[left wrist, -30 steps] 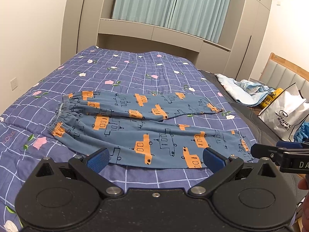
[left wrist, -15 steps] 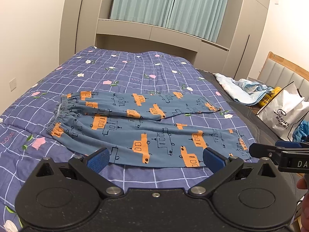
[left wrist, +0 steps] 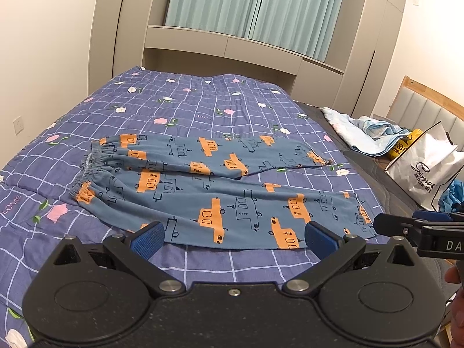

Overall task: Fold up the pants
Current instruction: 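Grasp the pants waistband with the left gripper while the right gripper grasps the leg hem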

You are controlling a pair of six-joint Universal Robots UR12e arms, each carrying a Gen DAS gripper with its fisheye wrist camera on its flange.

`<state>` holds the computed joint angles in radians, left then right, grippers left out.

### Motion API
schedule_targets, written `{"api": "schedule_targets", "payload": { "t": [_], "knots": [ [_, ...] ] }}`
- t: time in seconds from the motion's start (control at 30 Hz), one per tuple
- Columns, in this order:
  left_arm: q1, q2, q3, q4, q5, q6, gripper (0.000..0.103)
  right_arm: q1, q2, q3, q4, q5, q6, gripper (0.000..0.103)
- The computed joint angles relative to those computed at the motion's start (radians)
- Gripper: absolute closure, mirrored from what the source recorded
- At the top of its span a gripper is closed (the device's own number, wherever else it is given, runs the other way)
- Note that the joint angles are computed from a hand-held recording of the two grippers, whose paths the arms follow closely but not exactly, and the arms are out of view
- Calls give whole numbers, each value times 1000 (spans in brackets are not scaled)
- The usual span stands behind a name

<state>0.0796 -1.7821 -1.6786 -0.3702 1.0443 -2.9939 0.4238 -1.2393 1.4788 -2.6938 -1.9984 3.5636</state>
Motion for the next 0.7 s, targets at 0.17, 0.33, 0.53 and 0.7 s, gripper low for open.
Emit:
{"api": "schedule_targets", "payload": {
  "t": [0.17, 0.33, 0.53, 0.7],
  "knots": [
    [0, -1, 0, -1, 0, -1, 0, -1, 0, -1, 1, 3, 1, 0],
    [3, -13, 15, -40, -14, -3, 0, -6, 7, -11, 16, 10, 3, 0],
    [-2, -49, 58, -104, 7, 6, 0, -19, 24, -23, 39, 32, 8, 0],
    [4, -97, 112, -127, -10, 16, 0, -36, 48, -40, 28, 54, -17, 0]
  ]
}}
